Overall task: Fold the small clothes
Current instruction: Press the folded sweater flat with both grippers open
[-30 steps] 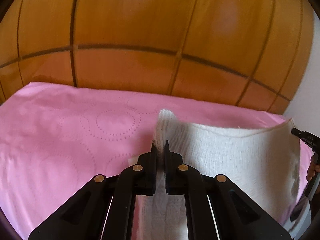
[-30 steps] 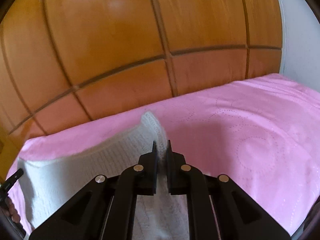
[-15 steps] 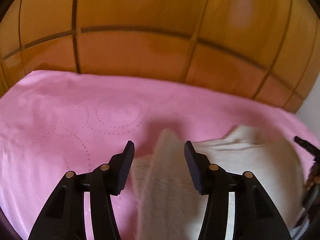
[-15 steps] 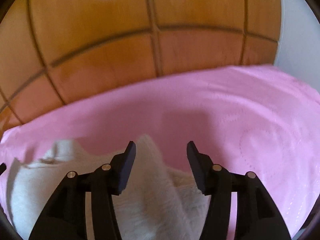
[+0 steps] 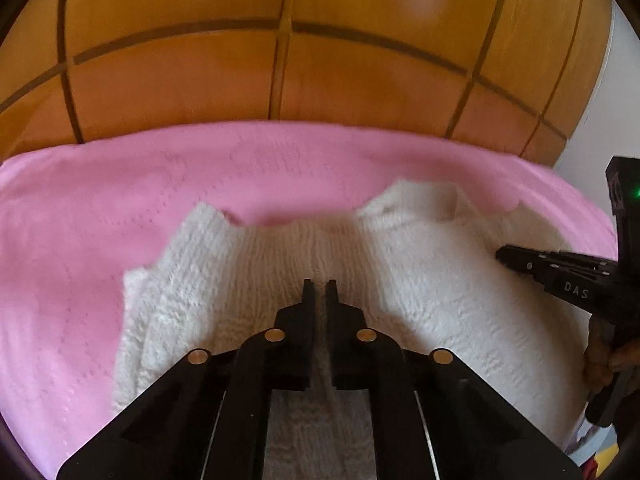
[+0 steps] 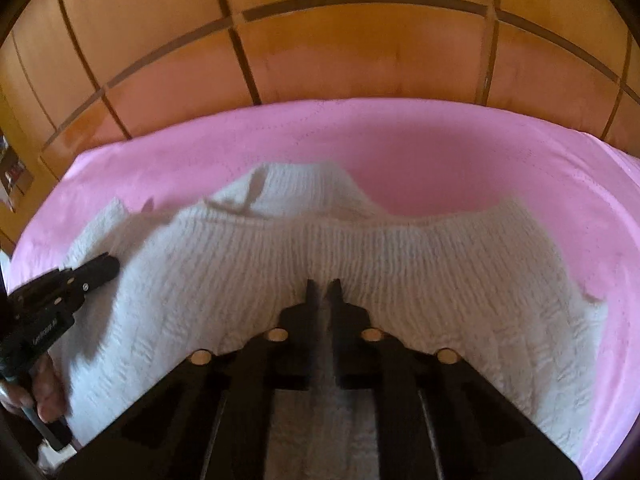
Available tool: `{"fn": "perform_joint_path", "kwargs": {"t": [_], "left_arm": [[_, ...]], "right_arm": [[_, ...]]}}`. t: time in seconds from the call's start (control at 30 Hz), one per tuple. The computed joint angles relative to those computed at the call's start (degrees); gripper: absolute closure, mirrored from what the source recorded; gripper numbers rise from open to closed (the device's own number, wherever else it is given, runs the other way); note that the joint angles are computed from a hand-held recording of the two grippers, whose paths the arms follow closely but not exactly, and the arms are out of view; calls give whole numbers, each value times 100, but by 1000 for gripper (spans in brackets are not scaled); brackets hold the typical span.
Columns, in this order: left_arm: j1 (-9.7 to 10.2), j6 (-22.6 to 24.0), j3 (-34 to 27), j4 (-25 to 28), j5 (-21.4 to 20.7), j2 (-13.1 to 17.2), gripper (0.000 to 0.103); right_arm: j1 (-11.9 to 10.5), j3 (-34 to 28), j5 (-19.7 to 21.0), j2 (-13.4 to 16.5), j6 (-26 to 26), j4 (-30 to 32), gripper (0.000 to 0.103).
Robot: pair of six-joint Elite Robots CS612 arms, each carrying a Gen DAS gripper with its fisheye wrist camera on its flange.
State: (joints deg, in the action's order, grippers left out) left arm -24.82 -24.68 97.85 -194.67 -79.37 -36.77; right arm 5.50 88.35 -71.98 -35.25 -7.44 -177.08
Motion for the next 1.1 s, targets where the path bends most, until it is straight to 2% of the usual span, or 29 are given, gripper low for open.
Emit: {"fn": "perform_joint_path", "kwargs": {"t": [0.07, 0.2, 0.27, 0.33, 0.4, 0.43, 0.47, 0.5, 0.53, 0.57, 0.63, 0.67, 0.7, 0.77, 0.93, 1.03, 1.1], "left_arm": [[1, 29, -10, -136, 114, -26, 99], [9, 47, -204, -44, 378, 17, 99], [46, -128, -402, 271, 389, 86, 99], [72, -193, -601, 806, 367, 168, 99], [53, -256, -701, 1233, 542, 240, 97], [61, -249, -725, 1316, 534, 259, 97], [62, -274, -722, 1315, 554, 251, 97], [63, -299, -711, 1343, 572, 227, 91], [67, -347, -675, 1387, 579, 183, 89], [74, -395, -610, 1328, 545, 138, 86], [50, -485, -387, 1107, 602, -3, 70], [25, -519, -259, 959, 678, -69, 59], [6, -544, -121, 765, 738, -129, 55], [-68, -565, 189, 368, 837, -262, 54], [-271, -729, 739, -45, 1094, -459, 54], [-363, -906, 1027, -267, 1187, -520, 54], [-396, -940, 1126, -190, 1163, -540, 54]], "right_arm": [[1, 118, 43, -75, 94, -442, 99], [-1, 12, -37, -36, 225, -767, 99], [11, -132, -117, 56, 453, -640, 99], [88, -354, -449, 204, 451, -369, 99], [154, -531, -676, 328, 414, 1, 98], [145, -507, -724, 343, 451, -17, 98], [155, -512, -758, 357, 458, -64, 95], [152, -489, -750, 338, 444, -81, 93], [144, -469, -720, 322, 439, -100, 84], [114, -397, -629, 280, 459, -183, 71], [66, -231, -555, 194, 565, -438, 52], [39, -96, -515, 129, 617, -636, 49], [5, 57, -432, 50, 648, -815, 48], [-38, 314, -271, -79, 642, -1072, 41], [-95, 990, 297, -367, 412, -1594, 37], [-33, 1295, 233, -449, 151, -1829, 37], [-5, 1465, 248, -464, 117, -1883, 37]]}}
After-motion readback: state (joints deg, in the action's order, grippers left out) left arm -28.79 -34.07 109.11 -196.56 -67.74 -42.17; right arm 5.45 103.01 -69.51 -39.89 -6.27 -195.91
